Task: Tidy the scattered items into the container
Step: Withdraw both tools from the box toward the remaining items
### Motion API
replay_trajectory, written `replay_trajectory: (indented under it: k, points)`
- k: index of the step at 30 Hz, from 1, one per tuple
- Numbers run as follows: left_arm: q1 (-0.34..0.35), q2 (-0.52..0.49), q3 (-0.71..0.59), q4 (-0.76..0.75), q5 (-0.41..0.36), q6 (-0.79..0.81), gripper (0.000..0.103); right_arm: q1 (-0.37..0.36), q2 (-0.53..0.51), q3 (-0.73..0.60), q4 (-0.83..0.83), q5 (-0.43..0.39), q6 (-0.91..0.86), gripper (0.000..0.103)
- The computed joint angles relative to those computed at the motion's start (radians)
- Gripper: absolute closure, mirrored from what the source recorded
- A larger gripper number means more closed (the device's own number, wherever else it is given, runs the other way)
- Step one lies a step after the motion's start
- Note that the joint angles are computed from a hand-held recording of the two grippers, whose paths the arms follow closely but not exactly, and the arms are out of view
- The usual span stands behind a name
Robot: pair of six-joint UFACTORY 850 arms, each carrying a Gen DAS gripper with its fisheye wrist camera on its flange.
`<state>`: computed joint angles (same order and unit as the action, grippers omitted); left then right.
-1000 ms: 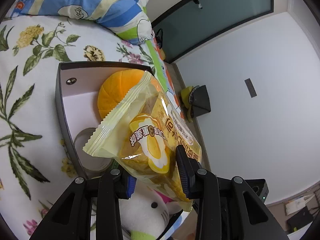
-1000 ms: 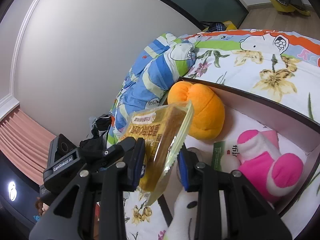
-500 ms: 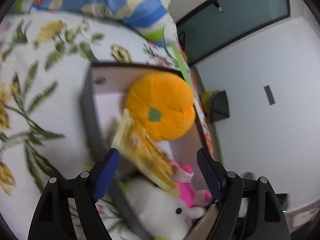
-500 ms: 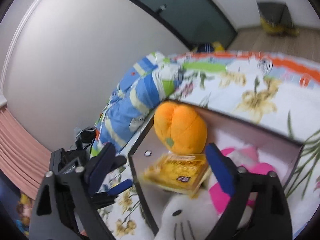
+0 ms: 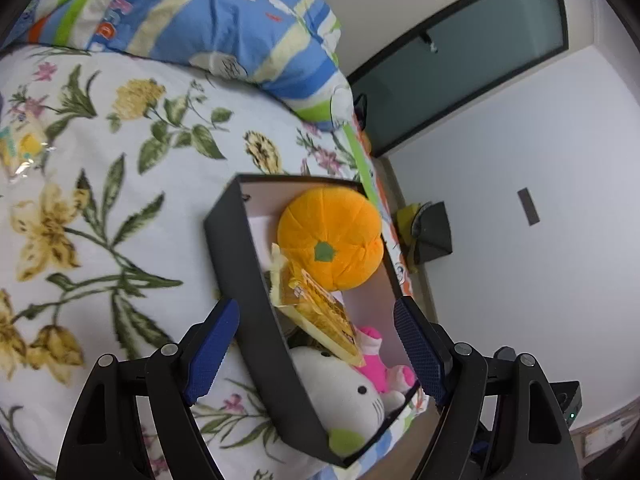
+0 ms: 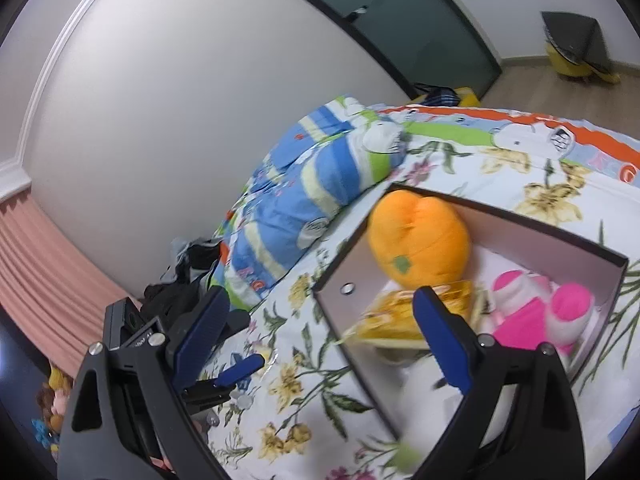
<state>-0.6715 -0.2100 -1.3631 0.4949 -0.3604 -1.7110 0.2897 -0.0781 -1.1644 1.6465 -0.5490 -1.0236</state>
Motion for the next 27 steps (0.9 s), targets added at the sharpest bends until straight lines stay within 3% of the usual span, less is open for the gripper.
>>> replay_trajectory:
  k: [5, 13, 17, 27]
  points:
    - [-0.010, 0.138, 0.109, 0.142, -0.038, -0.148, 0.023, 0.074, 0.025, -0.017, -0.042, 0.020, 0.035, 0.009]
    - [-0.031, 0.407, 0.298, 0.262, -0.171, -0.297, 0.023, 0.226, 0.055, -0.053, -0.158, 0.047, 0.129, 0.006]
    - [-0.049, 0.539, 0.376, 0.289, -0.263, -0.350, 0.023, 0.304, 0.063, -0.075, -0.224, 0.053, 0.191, 0.000]
    - [-0.161, 0.802, 0.512, 0.328, -0.512, -0.449, 0.023, 0.479, 0.032, -0.166, -0.527, 0.086, 0.446, 0.000]
